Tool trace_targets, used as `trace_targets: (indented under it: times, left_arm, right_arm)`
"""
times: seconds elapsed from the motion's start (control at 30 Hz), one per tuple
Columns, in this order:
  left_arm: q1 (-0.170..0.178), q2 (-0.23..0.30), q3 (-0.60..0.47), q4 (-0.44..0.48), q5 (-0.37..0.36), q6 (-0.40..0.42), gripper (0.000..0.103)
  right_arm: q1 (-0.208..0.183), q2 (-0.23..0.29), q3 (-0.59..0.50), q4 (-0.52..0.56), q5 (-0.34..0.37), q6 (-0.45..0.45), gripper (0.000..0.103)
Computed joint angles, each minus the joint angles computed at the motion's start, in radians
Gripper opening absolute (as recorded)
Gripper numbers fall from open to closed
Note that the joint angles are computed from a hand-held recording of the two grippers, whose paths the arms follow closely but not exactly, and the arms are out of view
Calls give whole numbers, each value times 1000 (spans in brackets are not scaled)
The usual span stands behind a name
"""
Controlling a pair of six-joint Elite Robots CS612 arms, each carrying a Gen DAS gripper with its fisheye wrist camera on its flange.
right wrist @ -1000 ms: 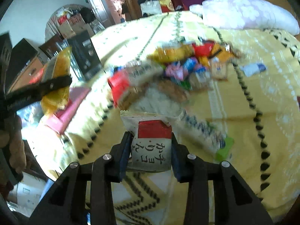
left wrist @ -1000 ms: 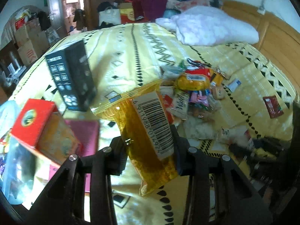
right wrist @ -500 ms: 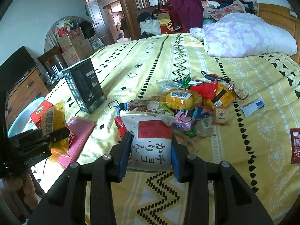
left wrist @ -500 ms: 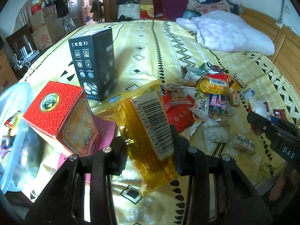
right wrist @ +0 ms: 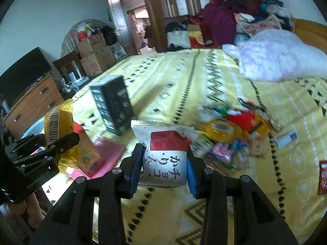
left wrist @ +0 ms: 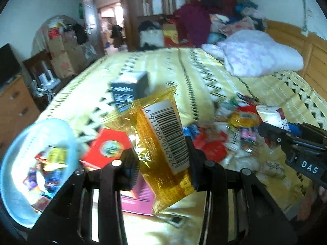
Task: Organize snacks
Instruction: 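Carry both held packets over the glass bowl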
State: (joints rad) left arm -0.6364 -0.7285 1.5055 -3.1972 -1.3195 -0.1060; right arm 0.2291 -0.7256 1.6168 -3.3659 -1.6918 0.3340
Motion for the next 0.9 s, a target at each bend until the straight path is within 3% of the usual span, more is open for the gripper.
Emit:
trace_targets:
  times: [0.43, 0.9]
  left_arm:
    - [120, -35, 27, -3, 117, -155, 40]
    - [220, -39, 50, 30, 174, -350, 40]
  right_arm:
    - [77, 78, -279, 94, 115, -93, 41]
    - [157, 253, -682, 348, 303, -174, 42]
